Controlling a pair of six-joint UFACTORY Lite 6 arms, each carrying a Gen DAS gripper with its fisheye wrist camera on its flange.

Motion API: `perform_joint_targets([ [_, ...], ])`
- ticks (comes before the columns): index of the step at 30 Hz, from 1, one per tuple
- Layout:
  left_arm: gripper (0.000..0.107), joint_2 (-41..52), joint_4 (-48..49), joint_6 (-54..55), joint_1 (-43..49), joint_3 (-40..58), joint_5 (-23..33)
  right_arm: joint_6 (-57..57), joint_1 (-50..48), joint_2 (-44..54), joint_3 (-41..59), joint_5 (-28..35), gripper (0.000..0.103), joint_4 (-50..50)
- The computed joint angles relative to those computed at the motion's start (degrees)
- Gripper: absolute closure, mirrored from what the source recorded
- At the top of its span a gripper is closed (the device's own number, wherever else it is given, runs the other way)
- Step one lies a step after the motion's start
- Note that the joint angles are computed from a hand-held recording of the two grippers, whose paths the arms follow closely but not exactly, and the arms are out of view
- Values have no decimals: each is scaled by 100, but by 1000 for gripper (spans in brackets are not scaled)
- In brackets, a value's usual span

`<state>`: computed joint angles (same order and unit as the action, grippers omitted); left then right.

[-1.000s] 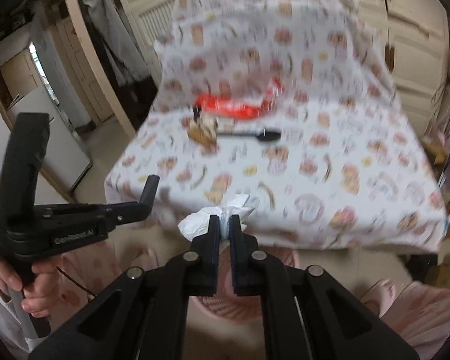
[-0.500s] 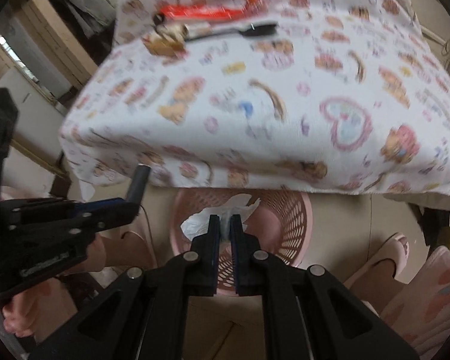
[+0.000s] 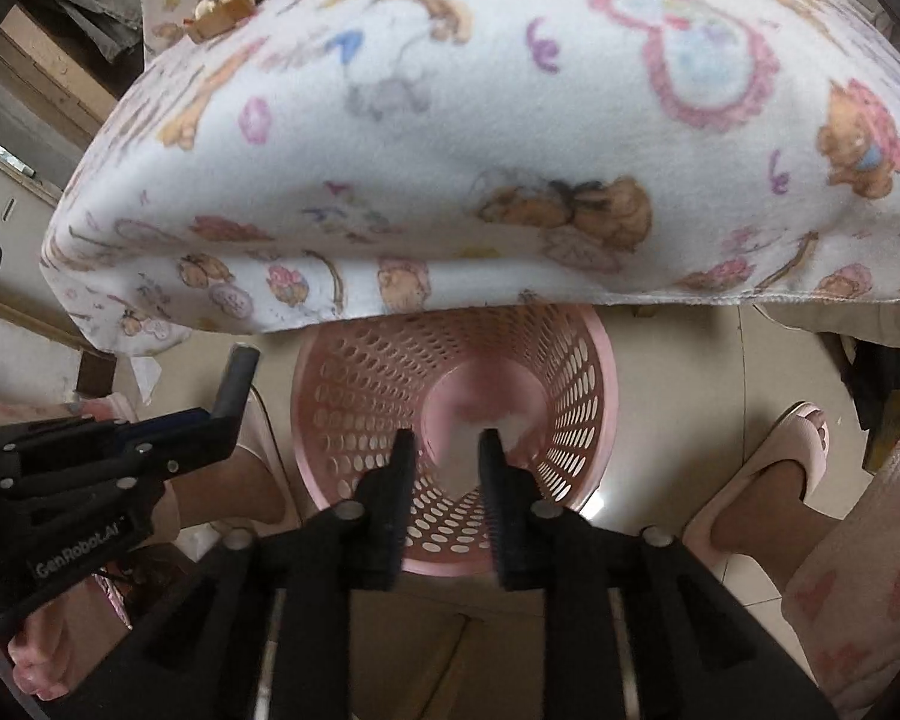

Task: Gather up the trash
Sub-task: 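Carry the tissue and black cylinder down over the pink wastebasket with both grippers, then open both grippers to drop the tissue and cylinder into the basket, then raise both grippers back up toward the items on the chair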

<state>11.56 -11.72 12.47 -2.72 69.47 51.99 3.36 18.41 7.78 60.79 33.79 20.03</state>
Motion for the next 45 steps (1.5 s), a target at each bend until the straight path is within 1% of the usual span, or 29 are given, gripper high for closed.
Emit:
perform_joint_targets([
  [1, 75, -38, -30, 22, 19, -10, -8, 100, 49, -11, 8, -39, 74, -61],
  [2, 71, -84, -28, 19, 30, -3, -1, 228, 79, -54, 1, -96, 73, -156],
  [4, 53, -165, 28, -36, 50, 19, -5, 308, 113, -117, 29, -96, 66, -234],
  [5, 50, -214, 60, -58, 73, 35, -14, 423, 137, -175, 24, -134, 56, -345],
  [6, 44, -272, 139, -114, 89, 62, 1, 579, 159, -273, -1, -188, 48, -504],
  [8, 41, -388, 166, -119, 154, 97, -15, 1011, 250, -465, 0, -251, 44, -936],
  [9, 40, -468, 131, -79, 207, 118, -12, 1152, 264, -538, -6, -270, 38, -1108],
  [11, 36, -614, 99, -64, 274, 177, -17, 1546, 327, -730, -34, -331, 31, -1557],
  [13, 27, -774, 91, -71, 336, 218, -62, 1931, 402, -891, -35, -371, 29, -1972],
  [15, 24, -942, 44, -33, 431, 248, -139, 2278, 479, -1055, -15, -387, 19, -2423],
  [18, 20, -1199, 54, -22, 528, 244, -339, 2837, 601, -1340, -101, -493, 15, -3149],
  [21, 11, -1443, -59, 282, 640, 131, -632, 2964, 641, -1572, -155, -605, 10, -3401],
  [26, 10, -1745, -283, 496, 743, 84, -905, 3416, 818, -1779, -117, -622, 6, -3958],
  [30, 7, -1917, -475, 582, 815, 159, -963, 3358, 773, -1942, 75, -465, 6, -3983],
  [32, 6, -1805, -472, 535, 804, 439, -980, 3137, 668, -1998, 249, -446, 3, -3762],
  [34, 6, -1503, -224, 368, 712, 953, -870, 2873, 527, -1945, 600, -384, 1, -3568],
  [35, 6, -1309, -141, 303, 688, 1271, -756, 2787, 490, -1882, 755, -356, 1, -3532],
  [37, 6, -907, -372, 414, 801, 1915, -448, 2431, 358, -1713, 1168, -260, 1, -3371],
  [39, 5, -632, -483, 410, 843, 2321, -270, 2015, 190, -1430, 1669, -184, 0, -3188],
  [40, 5, -547, -477, 398, 843, 2418, -304, 1810, 100, -1306, 1870, -170, 0, -3076],
  [43, 5, -542, -260, 216, 766, 2224, -644, 1214, -156, -936, 2299, -148, 0, -2659],
  [45, 5, -439, -355, 224, 767, 2157, -647, 822, -307, -721, 2473, -131, 0, -2331],
])
